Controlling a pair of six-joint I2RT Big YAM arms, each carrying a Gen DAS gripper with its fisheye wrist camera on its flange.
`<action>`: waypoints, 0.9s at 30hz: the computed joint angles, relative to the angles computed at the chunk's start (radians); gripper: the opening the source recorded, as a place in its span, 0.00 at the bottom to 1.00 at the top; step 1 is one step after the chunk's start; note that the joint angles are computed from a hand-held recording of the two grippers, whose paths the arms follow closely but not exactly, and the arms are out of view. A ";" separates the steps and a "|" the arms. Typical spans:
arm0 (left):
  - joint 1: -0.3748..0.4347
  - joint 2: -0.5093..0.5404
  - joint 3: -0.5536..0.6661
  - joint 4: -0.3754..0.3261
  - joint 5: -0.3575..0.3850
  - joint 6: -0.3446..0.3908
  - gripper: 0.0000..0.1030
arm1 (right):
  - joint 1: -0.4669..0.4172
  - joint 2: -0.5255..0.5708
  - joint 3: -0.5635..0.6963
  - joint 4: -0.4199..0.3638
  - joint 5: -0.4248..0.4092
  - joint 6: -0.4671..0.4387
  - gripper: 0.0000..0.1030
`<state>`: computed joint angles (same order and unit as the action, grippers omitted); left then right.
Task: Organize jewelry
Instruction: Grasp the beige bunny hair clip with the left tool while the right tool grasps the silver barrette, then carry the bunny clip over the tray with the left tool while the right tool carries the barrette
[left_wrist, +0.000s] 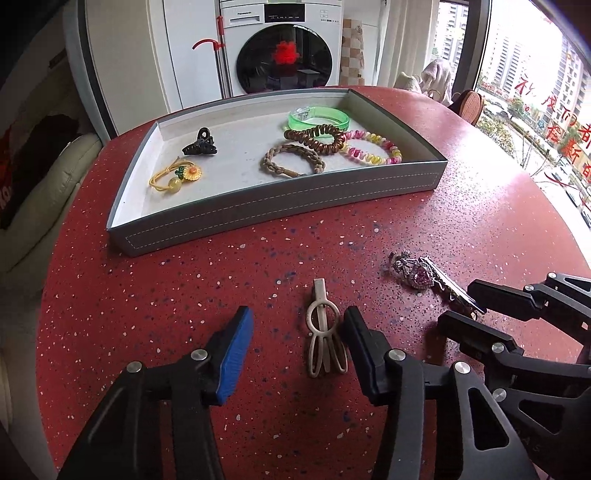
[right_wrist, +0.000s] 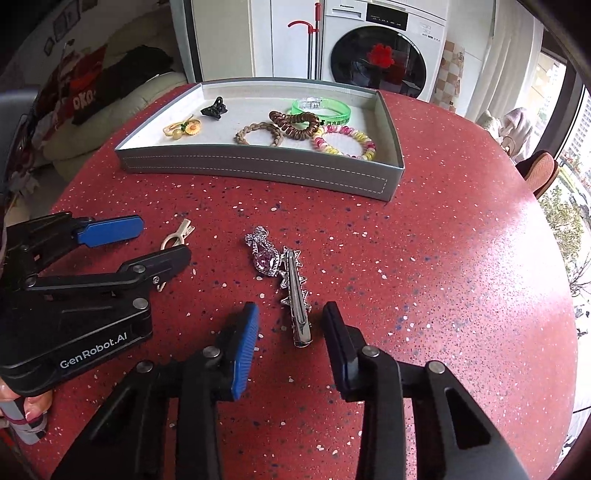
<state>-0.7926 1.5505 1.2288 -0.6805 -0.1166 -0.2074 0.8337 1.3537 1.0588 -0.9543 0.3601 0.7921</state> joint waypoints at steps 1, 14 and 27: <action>-0.002 -0.001 0.000 0.002 -0.002 0.004 0.54 | 0.001 0.001 0.001 -0.001 0.000 -0.001 0.31; -0.003 -0.015 -0.014 0.015 0.014 0.022 0.36 | 0.005 -0.017 -0.009 -0.002 0.012 0.044 0.11; 0.029 -0.071 -0.057 0.036 0.042 0.013 0.36 | -0.011 -0.078 -0.042 0.020 0.001 0.089 0.11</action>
<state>-0.7639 1.4797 1.1714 -0.6441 -0.0745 -0.1945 0.8227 1.2762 1.0169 -0.9344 0.3610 0.8814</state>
